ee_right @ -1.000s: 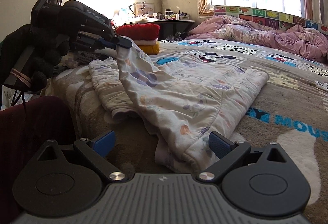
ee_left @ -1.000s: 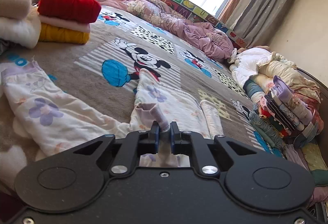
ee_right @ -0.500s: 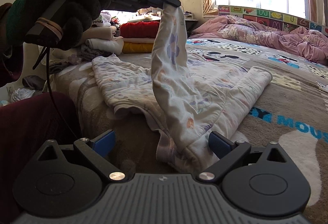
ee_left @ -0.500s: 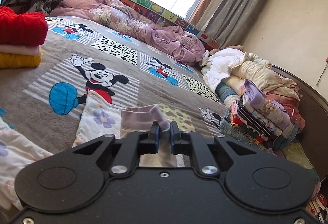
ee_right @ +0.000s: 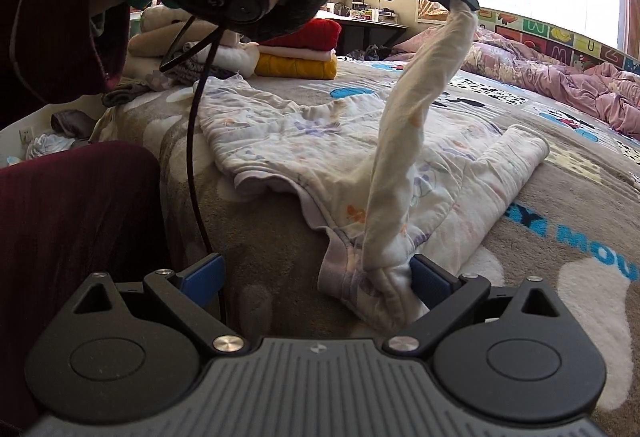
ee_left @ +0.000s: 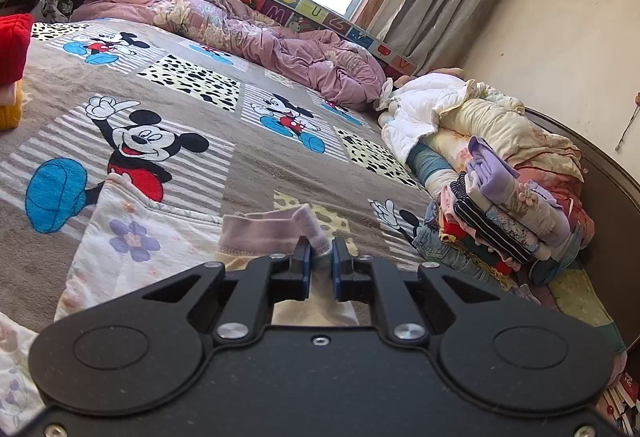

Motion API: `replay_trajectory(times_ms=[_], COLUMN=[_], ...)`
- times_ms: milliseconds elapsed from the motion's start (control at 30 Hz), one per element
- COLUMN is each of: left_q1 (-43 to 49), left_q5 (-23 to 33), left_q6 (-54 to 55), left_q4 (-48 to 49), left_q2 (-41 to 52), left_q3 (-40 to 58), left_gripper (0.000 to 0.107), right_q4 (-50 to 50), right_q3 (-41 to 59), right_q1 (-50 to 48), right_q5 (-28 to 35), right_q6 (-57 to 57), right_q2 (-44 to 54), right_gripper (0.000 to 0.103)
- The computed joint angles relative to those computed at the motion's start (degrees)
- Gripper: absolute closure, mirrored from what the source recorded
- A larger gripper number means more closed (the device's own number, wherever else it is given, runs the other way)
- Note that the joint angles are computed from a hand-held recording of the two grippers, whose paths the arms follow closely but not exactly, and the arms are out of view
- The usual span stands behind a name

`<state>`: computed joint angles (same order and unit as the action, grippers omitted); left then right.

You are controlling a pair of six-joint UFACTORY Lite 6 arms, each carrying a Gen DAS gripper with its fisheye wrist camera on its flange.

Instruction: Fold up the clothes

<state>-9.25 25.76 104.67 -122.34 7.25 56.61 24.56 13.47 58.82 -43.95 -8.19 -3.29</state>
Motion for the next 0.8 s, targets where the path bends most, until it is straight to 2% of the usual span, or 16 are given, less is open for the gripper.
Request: replay_trajectory(times_ms=[300,800], left_q1=[-4.5,-9.8], left_q5=[-3.8,-9.2], left_q6=[5.1,13.4], left_q4=[-6.6,-14.3], left_q2=[11.1,24.8], left_q3=[8.8,20.8], left_gripper=[0.099,0.099], right_q4=[-3.2,-14.5], right_q3=[-0.8,-2.3], right_q1=[-1.4,-7.2], right_q5=[0.8,1.0], right_q6=[1.4,9.8], right_q2=[-1.2,-2.8], right_gripper=[0.005,0.004])
